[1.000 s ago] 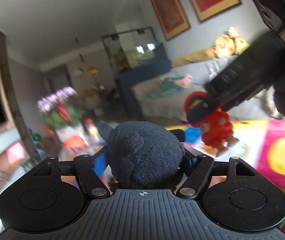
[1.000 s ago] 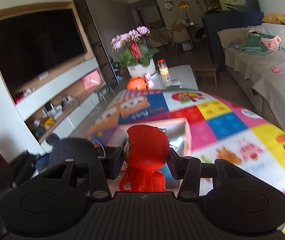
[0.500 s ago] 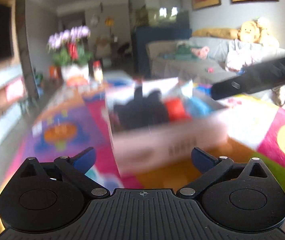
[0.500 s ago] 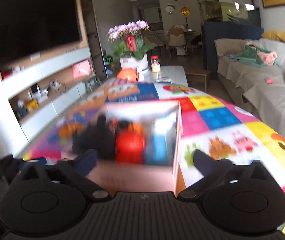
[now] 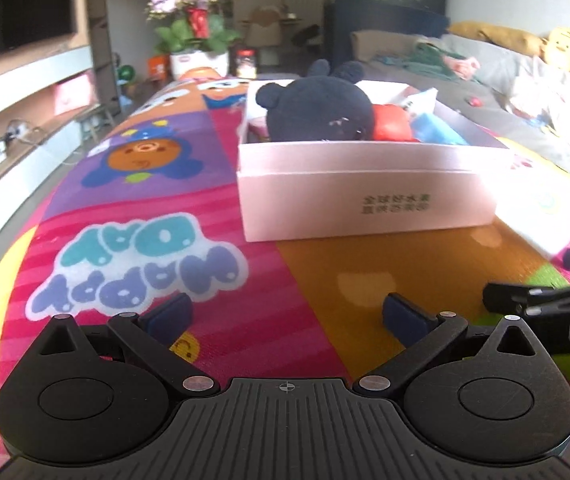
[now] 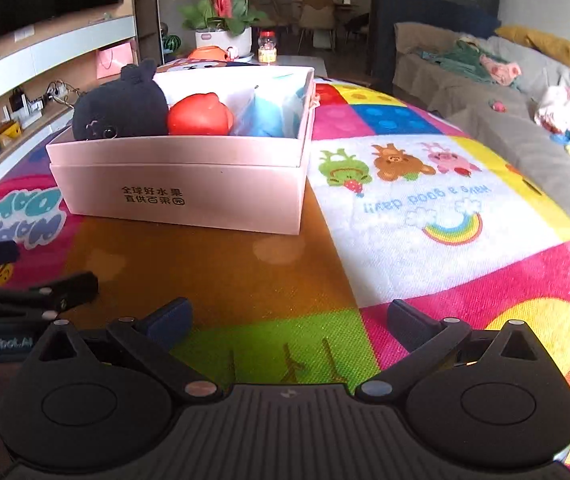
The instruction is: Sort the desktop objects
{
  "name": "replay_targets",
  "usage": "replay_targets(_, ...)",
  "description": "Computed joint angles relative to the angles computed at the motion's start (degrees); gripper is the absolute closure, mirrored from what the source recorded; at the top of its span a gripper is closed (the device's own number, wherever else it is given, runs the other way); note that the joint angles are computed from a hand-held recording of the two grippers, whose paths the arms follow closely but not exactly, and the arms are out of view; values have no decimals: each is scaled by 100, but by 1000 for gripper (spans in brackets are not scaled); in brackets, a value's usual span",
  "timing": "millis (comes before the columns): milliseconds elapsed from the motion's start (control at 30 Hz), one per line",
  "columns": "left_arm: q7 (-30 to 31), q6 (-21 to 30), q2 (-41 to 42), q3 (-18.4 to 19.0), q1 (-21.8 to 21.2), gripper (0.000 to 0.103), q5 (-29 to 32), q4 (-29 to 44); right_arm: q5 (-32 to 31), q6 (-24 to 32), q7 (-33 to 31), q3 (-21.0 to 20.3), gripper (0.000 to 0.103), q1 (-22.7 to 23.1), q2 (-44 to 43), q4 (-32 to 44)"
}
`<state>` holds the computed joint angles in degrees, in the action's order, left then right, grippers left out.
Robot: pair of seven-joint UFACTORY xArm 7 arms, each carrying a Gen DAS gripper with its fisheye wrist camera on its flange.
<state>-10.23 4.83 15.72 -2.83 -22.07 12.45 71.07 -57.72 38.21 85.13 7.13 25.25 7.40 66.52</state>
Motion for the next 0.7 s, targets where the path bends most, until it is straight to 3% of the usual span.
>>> replay_targets(67, -170, -27, 8, 172, -156, 0, 152, 12, -63, -157, -11, -33, 0, -41, 37, -11)
replay_targets(167, -165, -10, 54, 102, -95, 0, 110, 69, -238, -418, -27, -86, 0, -93, -5, -112)
replay_targets(267, -176, -4, 75, 102, -97, 0, 110, 96, -831, -589, 519, -119, 0, -96, -74, -273)
replay_targets(700, -197, -3, 77, 113, -106, 0, 123, 96, -866, -482, 534, -15, 0, -134, -80, -243)
